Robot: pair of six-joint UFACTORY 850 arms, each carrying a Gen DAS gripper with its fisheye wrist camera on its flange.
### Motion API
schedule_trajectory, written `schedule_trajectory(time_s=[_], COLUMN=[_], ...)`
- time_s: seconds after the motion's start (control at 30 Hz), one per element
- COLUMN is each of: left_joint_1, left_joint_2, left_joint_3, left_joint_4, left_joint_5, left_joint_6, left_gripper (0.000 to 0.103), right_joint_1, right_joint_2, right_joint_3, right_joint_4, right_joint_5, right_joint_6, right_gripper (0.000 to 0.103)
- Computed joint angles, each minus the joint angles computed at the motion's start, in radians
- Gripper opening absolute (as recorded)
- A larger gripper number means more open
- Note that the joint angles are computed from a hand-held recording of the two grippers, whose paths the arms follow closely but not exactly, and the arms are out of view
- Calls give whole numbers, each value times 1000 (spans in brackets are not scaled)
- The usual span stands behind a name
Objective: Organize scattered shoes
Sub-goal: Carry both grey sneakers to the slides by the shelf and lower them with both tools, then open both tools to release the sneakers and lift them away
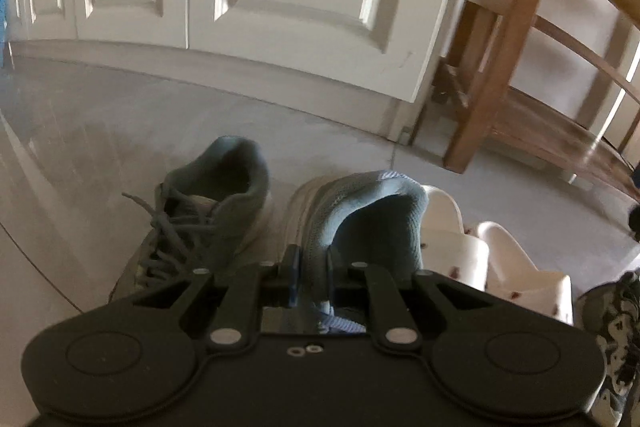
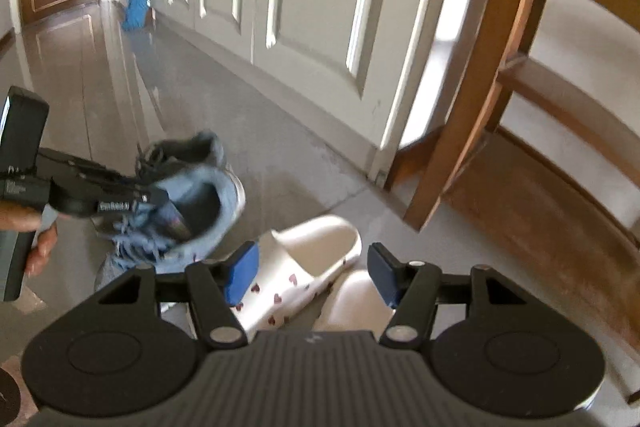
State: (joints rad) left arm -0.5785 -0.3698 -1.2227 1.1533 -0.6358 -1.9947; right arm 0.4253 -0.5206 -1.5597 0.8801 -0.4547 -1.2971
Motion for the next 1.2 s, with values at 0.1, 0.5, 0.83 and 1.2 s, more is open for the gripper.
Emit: schedule_trajectory(time_s=[0.1,0.5,0.83,1.2], left_joint_1=[29,59,17,-43], left_joint_2=[2,-1,-76,-288], left_joint_3=[14,21,-158,-554], left_joint_4=[5,122,-164,-304], left_joint_5=[39,26,96,71], left_joint_6=[8,-56,362,845], left_gripper=[11,11,32,57], right_joint_1=[15,24,-19,-110], right_joint_2=[-8,-32,-80,-21], right_joint_3=[-8,-39,-124,-97], right_joint_4=[-80,-197,-346,-458], right_joint_5=[13,29,8,50], right_joint_6=[87,215,489,627], right_gripper=[63,63,73,83])
